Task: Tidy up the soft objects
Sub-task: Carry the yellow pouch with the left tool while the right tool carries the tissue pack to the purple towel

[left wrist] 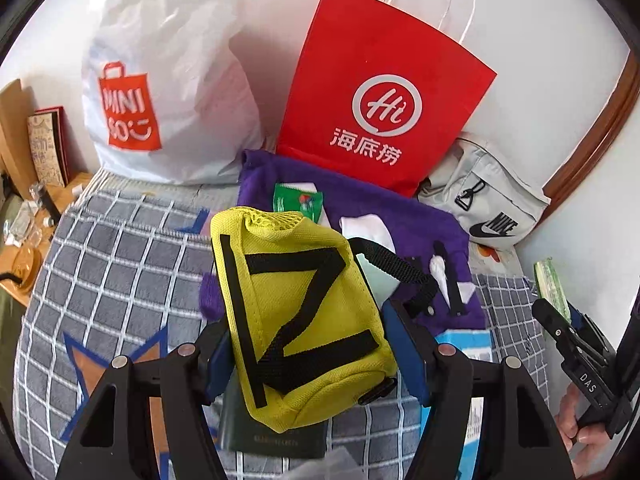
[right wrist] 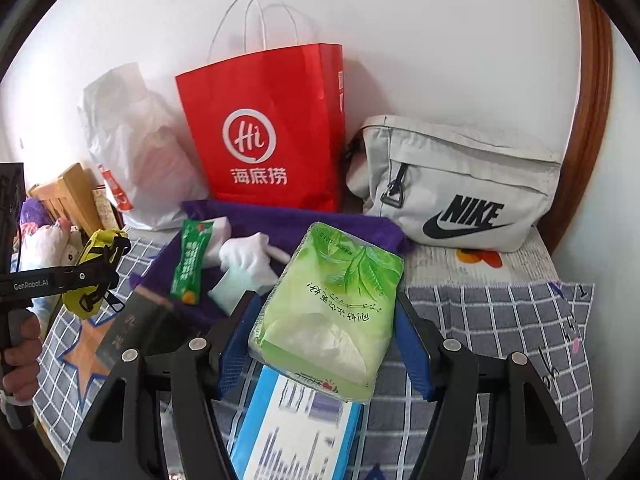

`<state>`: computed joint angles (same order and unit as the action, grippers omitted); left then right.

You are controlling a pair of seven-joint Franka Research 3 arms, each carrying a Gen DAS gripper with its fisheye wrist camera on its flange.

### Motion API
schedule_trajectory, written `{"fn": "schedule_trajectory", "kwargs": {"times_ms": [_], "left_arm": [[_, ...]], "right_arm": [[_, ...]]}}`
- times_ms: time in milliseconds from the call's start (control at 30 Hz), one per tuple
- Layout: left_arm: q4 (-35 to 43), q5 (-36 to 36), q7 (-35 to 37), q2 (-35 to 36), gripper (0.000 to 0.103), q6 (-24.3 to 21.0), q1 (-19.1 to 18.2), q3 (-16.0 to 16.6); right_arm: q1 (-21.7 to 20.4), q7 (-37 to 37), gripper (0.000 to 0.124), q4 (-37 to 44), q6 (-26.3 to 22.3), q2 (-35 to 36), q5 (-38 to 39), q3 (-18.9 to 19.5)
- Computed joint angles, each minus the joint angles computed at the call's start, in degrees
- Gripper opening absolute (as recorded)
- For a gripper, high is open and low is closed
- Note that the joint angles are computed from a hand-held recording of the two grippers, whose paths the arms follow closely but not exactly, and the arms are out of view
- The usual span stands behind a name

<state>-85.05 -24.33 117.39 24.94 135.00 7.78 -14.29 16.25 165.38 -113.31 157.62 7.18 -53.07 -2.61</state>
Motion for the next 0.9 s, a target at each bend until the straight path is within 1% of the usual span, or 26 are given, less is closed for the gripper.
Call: {"fn": "schedule_trajectory", "kwargs": {"times_ms": [133, 267, 367, 467, 600, 733, 833, 900], "left_arm": [[4.7, 2.5, -2.9, 3.4, 0.066, -1.1, -1.4, 0.4], [9.5, 4.5, -5.4, 7.0, 0.066, -2.7, -2.3, 0.0], [14.8, 6.6, -7.1, 10.6, 0.066, -5.0, -3.4, -0.2], [19.2, 8.8, -8.7, 13.5, 0.066, -6.0, -4.5, -0.2], [26.3, 10.0, -10.7, 18.4, 0.066, -9.3, -5.5, -0.8], [35.1, 11.6, -12.3, 24.2, 0.066, -13.6, -6.8, -0.8], [40.2, 12.0, -13.5, 27.7, 0.066, -16.0, -7.3, -1.0], [43.5, 12.1, -14.1, 30.0, 0.066, -17.8, -7.7, -1.1]], "right_arm": [[-0.6, -3.6, 0.065, 3.2, 1.9, 3.1, 3.1, -0.7], [-0.5, -8.1, 0.065, 5.9, 5.1, 6.1, 9.5, -2.0], [0.6, -11.5, 0.065, 8.4, 4.5, 8.4, 12.3, -3.3], [1.3, -15.1, 0.065, 10.9, 3.8, 10.6, 15.4, -4.6], [1.5, -20.1, 0.065, 13.9, 4.7, 13.8, 20.9, -5.6], [0.2, -27.4, 0.065, 16.9, 4.2, 17.5, 28.3, -4.6], [-0.9, -32.7, 0.065, 18.4, 4.3, 19.8, 33.8, -3.6], [-1.7, -36.4, 0.065, 19.5, 3.5, 21.1, 37.5, -2.6]]}}
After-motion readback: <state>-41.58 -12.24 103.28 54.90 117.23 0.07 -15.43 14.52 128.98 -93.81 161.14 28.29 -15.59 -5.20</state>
